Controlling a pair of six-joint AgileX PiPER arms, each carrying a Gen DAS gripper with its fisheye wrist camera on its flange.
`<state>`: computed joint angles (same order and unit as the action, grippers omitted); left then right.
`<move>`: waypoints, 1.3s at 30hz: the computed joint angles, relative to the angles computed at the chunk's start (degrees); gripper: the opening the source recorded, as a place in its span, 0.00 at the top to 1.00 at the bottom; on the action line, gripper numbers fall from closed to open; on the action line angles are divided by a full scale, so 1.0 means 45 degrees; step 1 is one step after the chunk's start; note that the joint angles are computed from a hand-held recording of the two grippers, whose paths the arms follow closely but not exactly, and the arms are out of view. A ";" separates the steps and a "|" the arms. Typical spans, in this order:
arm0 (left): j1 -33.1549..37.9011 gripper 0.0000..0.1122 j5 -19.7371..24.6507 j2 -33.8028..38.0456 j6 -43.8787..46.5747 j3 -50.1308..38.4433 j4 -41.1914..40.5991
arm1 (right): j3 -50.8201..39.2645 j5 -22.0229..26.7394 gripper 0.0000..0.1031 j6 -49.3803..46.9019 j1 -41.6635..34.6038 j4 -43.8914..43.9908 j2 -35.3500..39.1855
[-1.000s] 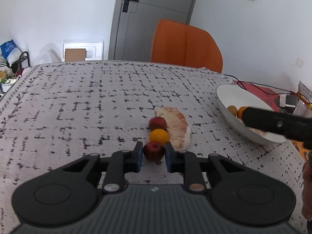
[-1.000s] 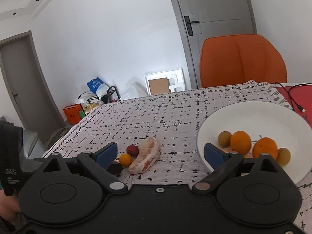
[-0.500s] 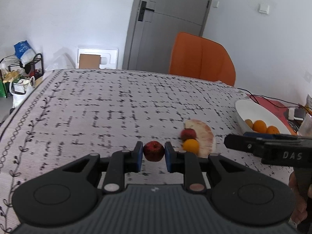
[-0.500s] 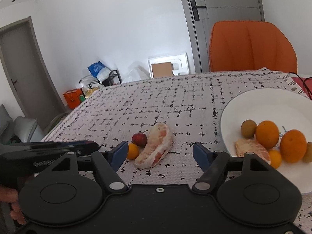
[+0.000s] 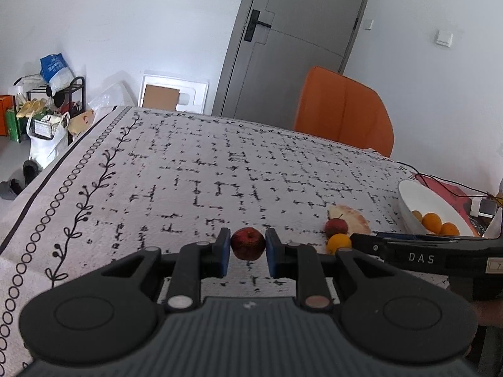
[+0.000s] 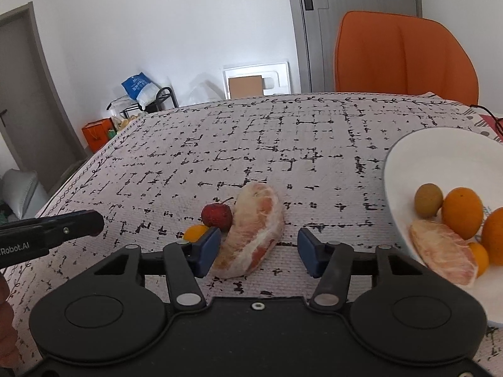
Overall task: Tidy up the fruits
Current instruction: 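Grasp a small red fruit with the left tool while the right tool grasps another pomelo segment, then carry both held fruits into the white bowl and open both tools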
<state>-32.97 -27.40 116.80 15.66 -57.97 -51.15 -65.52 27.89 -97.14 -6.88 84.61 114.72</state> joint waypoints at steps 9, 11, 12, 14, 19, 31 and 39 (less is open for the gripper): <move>0.0147 0.80 0.0091 0.0046 -0.0390 0.0170 0.0343 | 0.0050 -0.0952 0.49 -0.1049 0.0661 0.0964 0.0031; 0.0112 0.80 0.0103 0.0061 -0.0338 0.0158 0.0303 | 0.0160 -0.1200 0.50 -0.1652 0.0796 0.1361 -0.0007; 0.0095 0.80 0.0118 0.0064 -0.0252 0.0131 0.0218 | 0.0237 -0.1341 0.55 -0.2059 0.0858 0.1632 -0.0032; 0.0040 0.80 0.0112 0.0057 -0.0104 0.0106 0.0060 | 0.0396 -0.1542 0.57 -0.3215 0.0955 0.2334 -0.0065; -0.0138 0.80 0.0093 0.0064 0.0409 -0.0011 -0.0380 | 0.0447 -0.0989 0.65 -0.2791 0.0519 0.1644 -0.0168; -0.0710 0.80 0.0152 0.0150 0.2078 -0.0731 -0.1744 | 0.1042 0.0289 0.68 -0.2993 -0.0668 0.1887 -0.0510; -0.1166 0.80 0.0148 0.0254 0.3400 -0.1396 -0.2830 | 0.1198 0.1178 0.68 -0.3157 -0.1604 0.2070 -0.0841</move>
